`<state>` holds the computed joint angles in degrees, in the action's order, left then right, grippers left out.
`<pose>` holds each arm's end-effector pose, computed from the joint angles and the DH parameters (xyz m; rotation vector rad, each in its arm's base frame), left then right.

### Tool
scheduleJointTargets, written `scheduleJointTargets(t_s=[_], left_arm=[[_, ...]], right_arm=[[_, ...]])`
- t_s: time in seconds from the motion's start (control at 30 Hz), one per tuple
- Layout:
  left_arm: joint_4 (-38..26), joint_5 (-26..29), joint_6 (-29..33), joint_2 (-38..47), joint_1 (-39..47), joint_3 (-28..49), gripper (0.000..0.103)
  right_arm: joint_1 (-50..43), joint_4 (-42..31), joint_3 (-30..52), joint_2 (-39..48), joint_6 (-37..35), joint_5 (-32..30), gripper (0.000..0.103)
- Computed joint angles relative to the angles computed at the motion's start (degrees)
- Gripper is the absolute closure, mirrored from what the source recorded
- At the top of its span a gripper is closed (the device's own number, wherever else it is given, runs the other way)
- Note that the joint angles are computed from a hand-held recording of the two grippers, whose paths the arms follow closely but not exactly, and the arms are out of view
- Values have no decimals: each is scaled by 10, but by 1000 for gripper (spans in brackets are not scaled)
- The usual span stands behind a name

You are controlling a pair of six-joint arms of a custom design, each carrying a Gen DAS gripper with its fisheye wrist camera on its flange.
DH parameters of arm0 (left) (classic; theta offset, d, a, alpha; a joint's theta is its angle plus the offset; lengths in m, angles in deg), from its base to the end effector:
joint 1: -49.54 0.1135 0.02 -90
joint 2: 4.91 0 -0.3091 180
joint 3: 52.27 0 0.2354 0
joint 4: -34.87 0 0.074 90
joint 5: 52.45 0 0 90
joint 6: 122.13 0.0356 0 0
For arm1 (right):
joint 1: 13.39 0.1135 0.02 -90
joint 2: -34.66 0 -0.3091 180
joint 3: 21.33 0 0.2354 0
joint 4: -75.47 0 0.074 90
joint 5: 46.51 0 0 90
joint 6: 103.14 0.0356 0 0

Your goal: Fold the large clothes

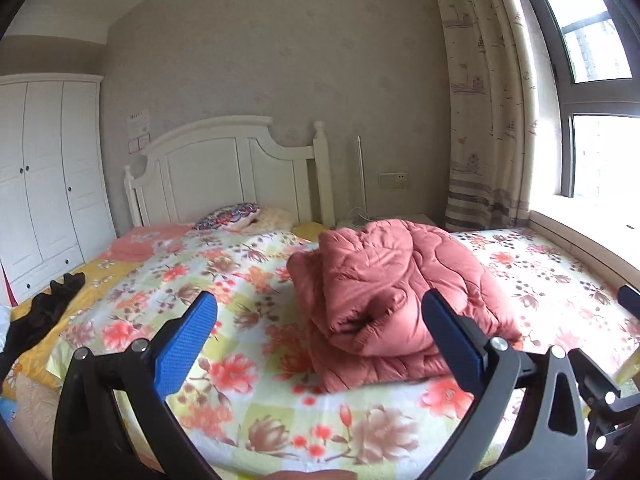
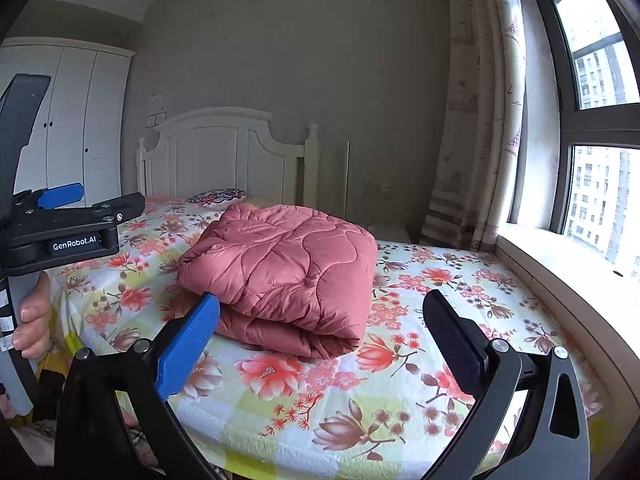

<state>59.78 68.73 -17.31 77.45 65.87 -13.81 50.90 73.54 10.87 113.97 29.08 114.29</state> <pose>0.2425 0.0518 0.2226 0.3382 1.8242 -0.1405 0.1080 0.1467 0.1800 0.1221 1.8233 -0.2223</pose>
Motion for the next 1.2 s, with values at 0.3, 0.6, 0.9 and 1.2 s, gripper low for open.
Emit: scheduleJointTargets(t_s=[0.3,0.6,0.9,1.2], left_arm=[[44,18,-5,21,11,-28,2],[31,27,1,16,16,-28,2],[26,29,2,17,17,-26,2],[16,30,3,24,18,-21,2]], right_arm=[[0,17,-3,4,-14,-1,5],[5,18,2,11,-20,2,5],[4,26,-2,11,-19,-1,5],[3,25,0,13,-17,-4,5]])
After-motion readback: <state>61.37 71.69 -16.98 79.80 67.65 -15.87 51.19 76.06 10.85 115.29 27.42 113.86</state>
